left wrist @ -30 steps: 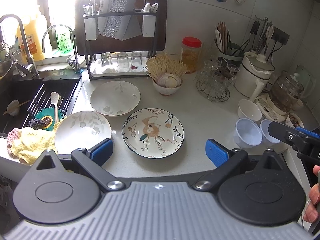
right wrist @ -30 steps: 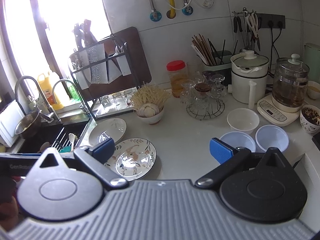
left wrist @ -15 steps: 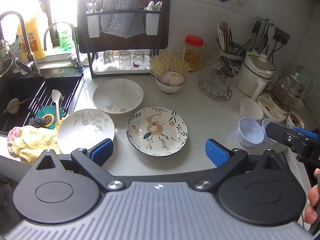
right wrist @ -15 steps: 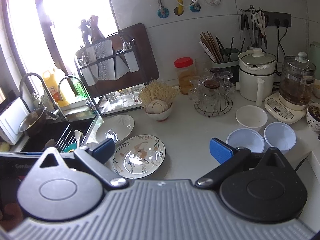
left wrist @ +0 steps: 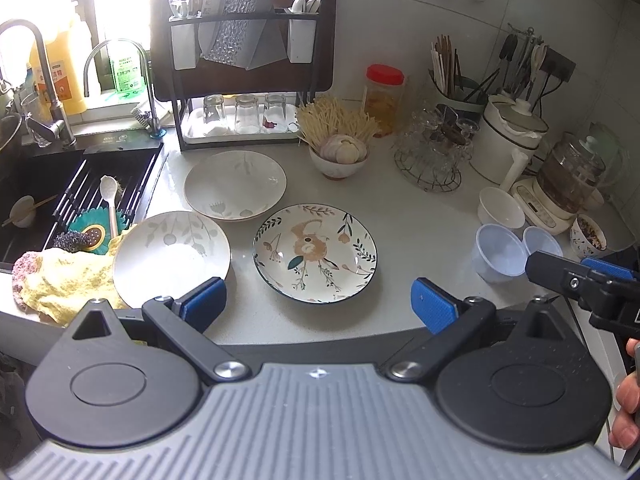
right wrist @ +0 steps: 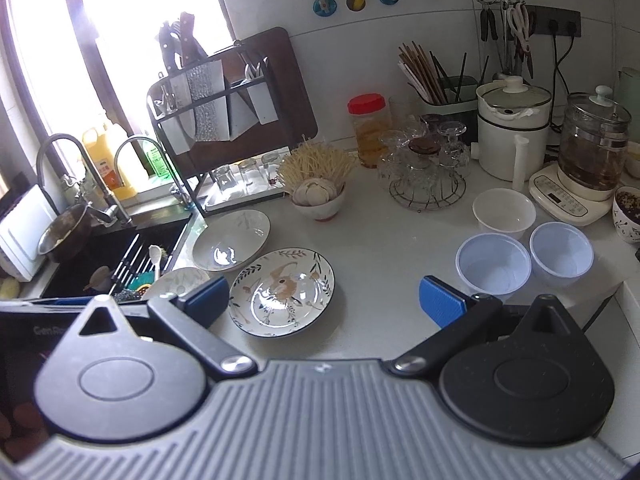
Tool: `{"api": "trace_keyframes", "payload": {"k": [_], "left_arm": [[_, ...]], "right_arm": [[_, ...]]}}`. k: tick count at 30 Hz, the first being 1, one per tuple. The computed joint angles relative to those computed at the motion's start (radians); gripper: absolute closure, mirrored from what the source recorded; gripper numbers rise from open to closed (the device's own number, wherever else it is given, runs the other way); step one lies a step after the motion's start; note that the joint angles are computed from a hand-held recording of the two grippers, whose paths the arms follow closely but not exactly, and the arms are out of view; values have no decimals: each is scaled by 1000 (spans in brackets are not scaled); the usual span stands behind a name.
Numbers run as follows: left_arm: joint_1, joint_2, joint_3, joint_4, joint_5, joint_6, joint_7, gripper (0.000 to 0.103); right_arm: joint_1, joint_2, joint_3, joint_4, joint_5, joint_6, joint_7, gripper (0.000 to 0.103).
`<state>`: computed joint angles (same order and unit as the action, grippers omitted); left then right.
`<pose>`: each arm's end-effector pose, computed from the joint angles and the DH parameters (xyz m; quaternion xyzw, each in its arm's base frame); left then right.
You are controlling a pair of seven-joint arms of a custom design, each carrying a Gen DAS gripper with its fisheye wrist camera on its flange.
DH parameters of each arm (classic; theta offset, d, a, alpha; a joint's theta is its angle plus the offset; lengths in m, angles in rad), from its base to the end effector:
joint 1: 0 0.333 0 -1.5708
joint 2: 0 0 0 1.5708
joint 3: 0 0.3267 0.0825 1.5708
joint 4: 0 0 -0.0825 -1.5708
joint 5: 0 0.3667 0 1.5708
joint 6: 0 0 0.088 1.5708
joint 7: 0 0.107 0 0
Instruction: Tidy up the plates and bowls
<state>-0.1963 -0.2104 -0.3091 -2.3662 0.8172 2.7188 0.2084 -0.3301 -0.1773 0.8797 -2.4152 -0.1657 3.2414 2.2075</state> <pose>0.4135 -0.2660 0.4762 -0.7121 0.5953 -0.2794 0.2459 0.4180 0.2953 0.4869 -0.6747 0.5819 -0.1754 0.4188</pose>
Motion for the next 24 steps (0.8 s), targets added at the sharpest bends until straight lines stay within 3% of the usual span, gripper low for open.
{"api": "trace_keyframes", "payload": {"k": [3, 11, 14, 17, 20, 23, 24], "left_arm": [[0, -2, -2, -2, 4, -5, -7, 3], [-4, -9, -14, -4, 22, -24, -42, 3], [-8, 2, -19, 5, 31, -48, -57, 3], [-13, 5, -23, 7, 51, -68, -93, 3], [-23, 7, -23, 7, 55, -85, -115, 3], [-33, 12, -27, 13, 64, -108, -131, 3], [-37, 14, -29, 16, 66, -119, -138, 3]], "right_arm": [[27, -4, -25, -1, 2, -12, 0, 0], [157, 1, -160, -4, -39, -36, 32, 0], [150, -5, -161, -7, -73, -37, 57, 0], [204, -5, -218, -20, -66, -24, 38, 0], [312, 13, -321, -28, -20, -18, -18, 0], [298, 22, -313, -16, -42, -47, -11, 0], [331, 27, -347, -23, -36, -33, -20, 0]]}}
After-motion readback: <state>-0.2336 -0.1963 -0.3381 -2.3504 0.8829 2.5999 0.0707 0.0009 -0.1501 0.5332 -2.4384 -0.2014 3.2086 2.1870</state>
